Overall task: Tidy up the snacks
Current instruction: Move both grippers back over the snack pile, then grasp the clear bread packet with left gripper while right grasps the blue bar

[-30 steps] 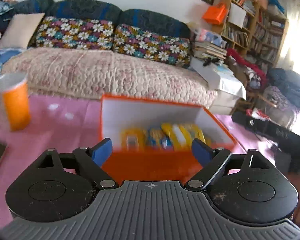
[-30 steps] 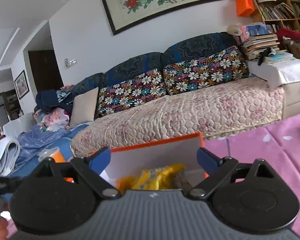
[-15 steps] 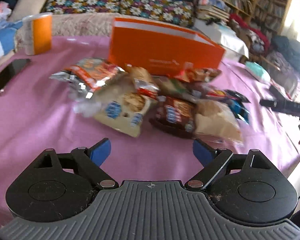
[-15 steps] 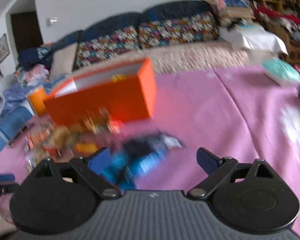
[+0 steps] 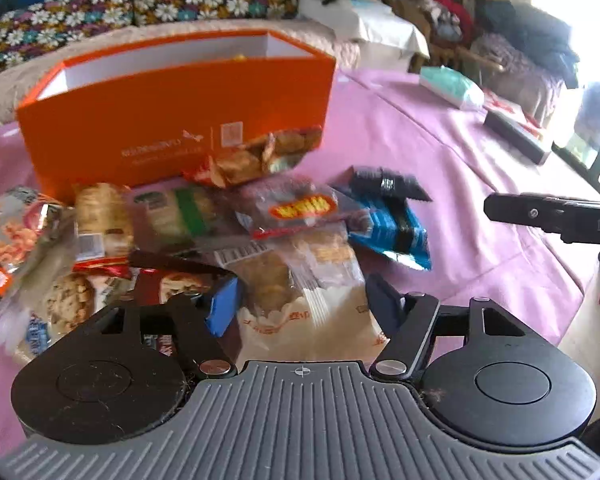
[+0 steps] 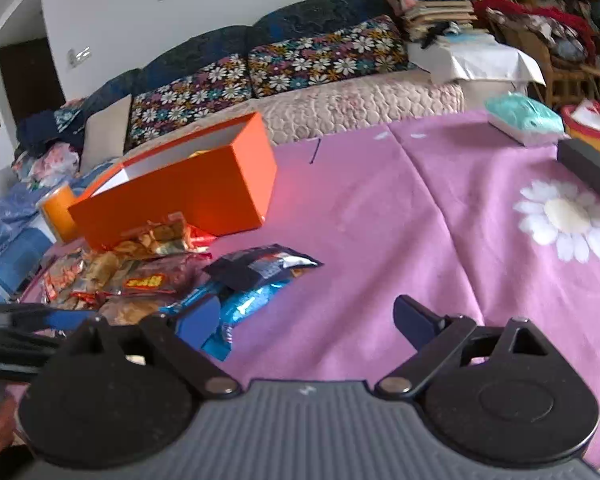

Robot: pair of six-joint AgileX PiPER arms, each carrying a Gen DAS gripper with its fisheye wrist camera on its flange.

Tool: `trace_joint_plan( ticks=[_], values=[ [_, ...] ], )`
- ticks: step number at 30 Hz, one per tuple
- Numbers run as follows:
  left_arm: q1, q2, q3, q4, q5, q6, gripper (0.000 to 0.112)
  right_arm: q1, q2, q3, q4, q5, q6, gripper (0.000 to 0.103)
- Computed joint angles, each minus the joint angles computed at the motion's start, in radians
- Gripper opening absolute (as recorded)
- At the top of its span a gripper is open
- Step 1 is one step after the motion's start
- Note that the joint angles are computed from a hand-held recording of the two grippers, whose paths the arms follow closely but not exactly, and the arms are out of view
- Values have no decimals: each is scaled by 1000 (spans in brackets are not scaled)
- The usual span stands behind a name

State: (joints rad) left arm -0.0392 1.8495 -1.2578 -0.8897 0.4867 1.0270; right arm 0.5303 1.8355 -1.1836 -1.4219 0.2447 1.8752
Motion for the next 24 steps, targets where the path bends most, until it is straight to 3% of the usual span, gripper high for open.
trace_joint_plan(
  ticks=[6, 9, 12, 15, 18, 20, 22, 24],
  values=[
    [12, -43, 8, 24, 142, 59, 28, -3, 38, -71, 119, 2, -115, 94],
    [19, -51, -1, 29, 229, 90, 33, -8, 86, -143, 329, -1, -304, 94],
    [39, -91, 42, 7, 208, 95, 53, 3, 151, -242, 533, 35, -525, 94],
    [105, -140, 103, -38, 196, 112, 58, 21, 215, -350, 665, 104, -680, 94],
    [204, -174, 161, -103, 240, 157, 62, 29, 245, -387, 768, 93, -814, 94],
    [236, -167, 161, -117, 272, 158, 62, 50, 263, -400, 737, 119, -840, 90],
    [230, -158, 156, -106, 265, 142, 62, 62, 275, -403, 717, 148, -868, 61],
    [204, -158, 153, -87, 243, 122, 62, 69, 254, -363, 631, 151, -807, 53]
  ],
)
